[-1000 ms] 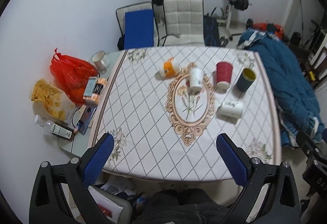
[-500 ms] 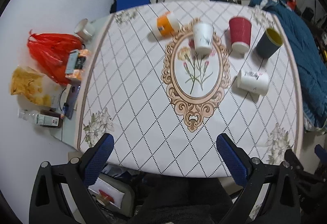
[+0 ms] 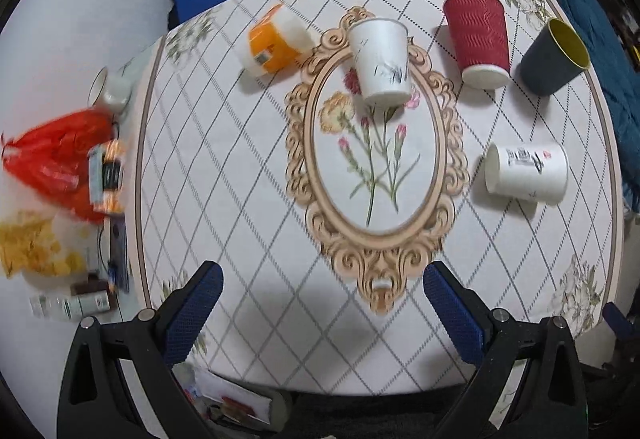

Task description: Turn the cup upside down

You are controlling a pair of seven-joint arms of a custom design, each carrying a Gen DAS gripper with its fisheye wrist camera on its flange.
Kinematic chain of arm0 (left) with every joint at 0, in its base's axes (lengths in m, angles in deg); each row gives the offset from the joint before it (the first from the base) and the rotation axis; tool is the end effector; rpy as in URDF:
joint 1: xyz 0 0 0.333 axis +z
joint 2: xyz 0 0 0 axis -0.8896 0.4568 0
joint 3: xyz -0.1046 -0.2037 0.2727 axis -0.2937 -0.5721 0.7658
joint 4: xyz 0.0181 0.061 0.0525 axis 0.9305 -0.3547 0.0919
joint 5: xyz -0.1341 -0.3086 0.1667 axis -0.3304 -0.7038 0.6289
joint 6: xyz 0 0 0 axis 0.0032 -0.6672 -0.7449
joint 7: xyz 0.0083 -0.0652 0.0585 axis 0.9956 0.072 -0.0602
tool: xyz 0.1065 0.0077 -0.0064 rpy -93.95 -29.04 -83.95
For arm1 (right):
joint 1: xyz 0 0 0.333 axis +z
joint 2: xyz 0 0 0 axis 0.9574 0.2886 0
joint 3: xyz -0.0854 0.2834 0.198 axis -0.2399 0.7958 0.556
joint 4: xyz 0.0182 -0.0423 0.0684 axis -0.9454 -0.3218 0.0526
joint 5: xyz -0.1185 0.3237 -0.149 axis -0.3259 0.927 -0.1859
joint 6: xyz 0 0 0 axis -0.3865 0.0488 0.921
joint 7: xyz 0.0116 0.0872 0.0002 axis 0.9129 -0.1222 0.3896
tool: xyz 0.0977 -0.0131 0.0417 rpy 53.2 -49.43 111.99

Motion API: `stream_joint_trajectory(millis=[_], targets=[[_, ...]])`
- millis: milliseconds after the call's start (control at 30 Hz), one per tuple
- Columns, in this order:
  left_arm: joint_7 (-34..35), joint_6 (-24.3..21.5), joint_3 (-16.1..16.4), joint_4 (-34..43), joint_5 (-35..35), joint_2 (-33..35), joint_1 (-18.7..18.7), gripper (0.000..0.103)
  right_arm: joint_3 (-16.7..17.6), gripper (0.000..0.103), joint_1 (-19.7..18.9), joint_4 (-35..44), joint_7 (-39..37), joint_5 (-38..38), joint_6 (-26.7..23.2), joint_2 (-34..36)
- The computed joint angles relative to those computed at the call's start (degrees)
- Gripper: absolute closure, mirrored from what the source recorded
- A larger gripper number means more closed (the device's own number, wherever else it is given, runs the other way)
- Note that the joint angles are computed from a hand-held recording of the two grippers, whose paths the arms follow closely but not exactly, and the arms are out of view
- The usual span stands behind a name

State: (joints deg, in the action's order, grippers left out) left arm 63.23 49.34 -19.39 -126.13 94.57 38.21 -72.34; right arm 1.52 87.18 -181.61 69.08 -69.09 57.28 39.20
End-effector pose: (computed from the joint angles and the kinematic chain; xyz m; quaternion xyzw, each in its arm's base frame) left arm 0.5026 -0.1749 0.5197 -0.6219 0.7741 0.0439 0.1100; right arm 0.3951 0.1367 0.4758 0.6127 -0.7895 0.0262 0.0245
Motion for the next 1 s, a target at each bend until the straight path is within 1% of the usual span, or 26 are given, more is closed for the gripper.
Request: stream_joint_trajectory(millis=[200,333,500,700,800,1000], targets=[[2.03,-0.25,-0.07,10.12,2.01,9.18,-1.17,0.0,-1.12,0.0,-1.57,2.4,1.77,-1.12,0.61,5.49],[3.61,-2.16,0.0,19.14,0.84,15.93,-2.64,0.0,-1.77,0.0,-2.5,4.72,3.41,-2.8,-0.05,8.34],[5.76,-6.74,0.32,32.63,-1.37,25.6,-5.14,0.0,-2.56,0.0,-3.19,8.06,4.67,-4.16,-1.28,11.38],[8.85,-14.76,1.26,51.8,-2.37,39.19,-9.13,0.0,-3.51,0.0,-3.96,10.37,6.0,-5.16,-2.42,14.08],[10.33,-17.98,1.56,58.33,-3.64,43.64,-10.33,0.0,-3.87,0.0,-4.28,10.94,6.76,-5.61,-2.76,14.85],[12.23,-21.57,2.17,65.63,-4.99,48.9,-12.35,0.0,-4.56,0.0,-5.17,11.37,7.51,-6.63,-3.67,15.35]])
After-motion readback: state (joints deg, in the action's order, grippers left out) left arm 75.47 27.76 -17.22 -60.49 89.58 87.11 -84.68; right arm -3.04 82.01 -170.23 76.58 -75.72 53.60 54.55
